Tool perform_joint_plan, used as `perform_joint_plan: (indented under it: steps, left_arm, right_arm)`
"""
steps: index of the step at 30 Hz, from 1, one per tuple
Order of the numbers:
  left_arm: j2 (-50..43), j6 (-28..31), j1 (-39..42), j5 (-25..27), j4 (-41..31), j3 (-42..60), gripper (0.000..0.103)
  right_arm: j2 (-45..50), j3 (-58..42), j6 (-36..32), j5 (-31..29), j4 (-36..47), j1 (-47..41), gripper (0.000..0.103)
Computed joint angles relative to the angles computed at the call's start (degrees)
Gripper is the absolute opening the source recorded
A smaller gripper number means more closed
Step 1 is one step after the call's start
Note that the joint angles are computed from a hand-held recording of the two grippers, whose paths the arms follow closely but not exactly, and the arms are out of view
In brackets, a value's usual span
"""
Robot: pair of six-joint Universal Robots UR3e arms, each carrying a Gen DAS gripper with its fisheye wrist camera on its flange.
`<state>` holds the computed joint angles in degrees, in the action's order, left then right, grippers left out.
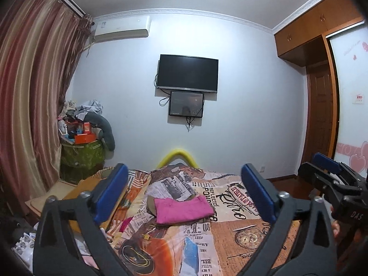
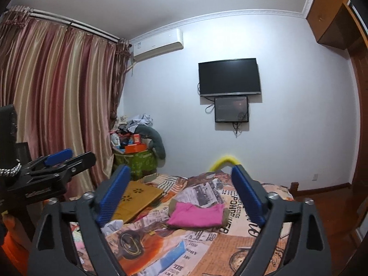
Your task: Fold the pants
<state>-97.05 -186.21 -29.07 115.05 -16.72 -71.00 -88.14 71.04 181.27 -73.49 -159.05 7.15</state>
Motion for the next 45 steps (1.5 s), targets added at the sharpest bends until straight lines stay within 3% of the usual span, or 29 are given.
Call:
perform_joint_plan:
  steps: [2,12,45]
  left_arm:
    - [0.91,-0.15,-0.23,-0.09,-0.17,-1.0,0.103]
    - [2.05,-1.99,1.26,-2.45,-2.02,-2.28,0.103]
    - [1.21,1.79,0.31,-2.16,-0.91,-2.78,0.103]
  right_arm:
    - [0.67,-0.19,-0.19,-2.05,-0.86,1.02,0.103]
    - [-1.43,2.53,-0.48,-2.86,-0.82,1.42,0.103]
    - [-5.14,6.35,0.6,-2.75,1.13,0.48,0.103]
